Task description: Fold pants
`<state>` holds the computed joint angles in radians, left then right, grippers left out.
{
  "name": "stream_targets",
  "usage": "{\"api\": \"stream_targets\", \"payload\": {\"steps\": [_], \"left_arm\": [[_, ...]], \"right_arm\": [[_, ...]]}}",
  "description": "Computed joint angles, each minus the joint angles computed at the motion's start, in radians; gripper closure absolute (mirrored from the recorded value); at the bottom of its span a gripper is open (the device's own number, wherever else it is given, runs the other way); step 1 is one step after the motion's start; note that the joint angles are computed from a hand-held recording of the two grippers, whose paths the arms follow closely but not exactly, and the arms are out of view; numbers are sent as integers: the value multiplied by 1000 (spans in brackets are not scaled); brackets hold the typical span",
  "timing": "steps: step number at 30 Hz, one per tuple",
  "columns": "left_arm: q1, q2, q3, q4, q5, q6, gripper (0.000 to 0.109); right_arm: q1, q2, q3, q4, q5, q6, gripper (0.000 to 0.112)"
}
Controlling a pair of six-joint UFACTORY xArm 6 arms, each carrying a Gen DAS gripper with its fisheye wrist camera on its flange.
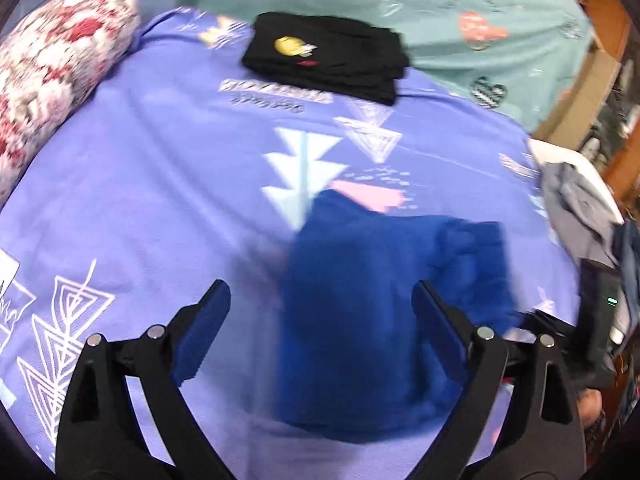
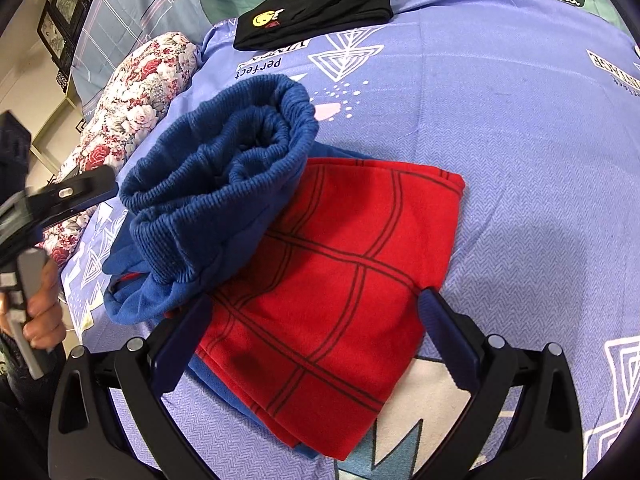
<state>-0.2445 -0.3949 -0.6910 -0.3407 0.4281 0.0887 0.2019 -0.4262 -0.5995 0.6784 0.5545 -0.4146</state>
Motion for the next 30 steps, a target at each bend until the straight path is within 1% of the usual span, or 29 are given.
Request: {"api": "stream_targets", "payload": {"steps": [3,7,8,9,10,11,12,13,14,16,20,21,22,24,25,29,30], "left_arm": [[18,31,-10,-39,36,25,15],[6,52,-2,-96,69,79,15],[0,60,-9,-134,100,119,15],[-1,71,-21,-177,135,167,15],[-1,88,-39,-213,178,213,15],[-4,110,-58,-220,222,236,15],[-10,121,-59,-208,224,231,14],[-20,117,-48,-206,198,238,12],[-24,117,-43,-206,190,243,11],[-23,123,-46,-219,189,261,10],[-29,123,-40,-239,176,297,8],[-30,124,-40,-244,170,303,8],[-31,121,-34,-250,164,310,8],[-34,121,-32,-260,157,317,8],[-34,119,-30,-264,155,320,8],[-35,115,-24,-272,146,330,8],[-36,115,-23,-277,144,334,8]], "right_arm": [[3,2,-3,-20,-1,13,11],[11,8,-7,-49,-6,37,11],[15,11,-10,-67,-8,51,11],[20,11,-10,-97,-12,76,11],[31,15,-12,-170,-20,139,11],[39,14,-13,-253,-16,212,11],[45,17,-18,-314,-4,267,11],[49,7,-17,-363,13,305,11],[47,-12,-6,-375,24,310,11],[32,-62,9,-328,64,276,11],[-17,-152,26,-213,99,225,11],[-27,-165,26,-168,98,205,11],[-40,-178,20,-82,96,163,11],[-49,-176,3,16,98,113,11],[-43,-163,-12,36,89,111,11],[8,-82,-86,-51,68,195,11],[16,-58,-104,-52,67,199,11]]}}
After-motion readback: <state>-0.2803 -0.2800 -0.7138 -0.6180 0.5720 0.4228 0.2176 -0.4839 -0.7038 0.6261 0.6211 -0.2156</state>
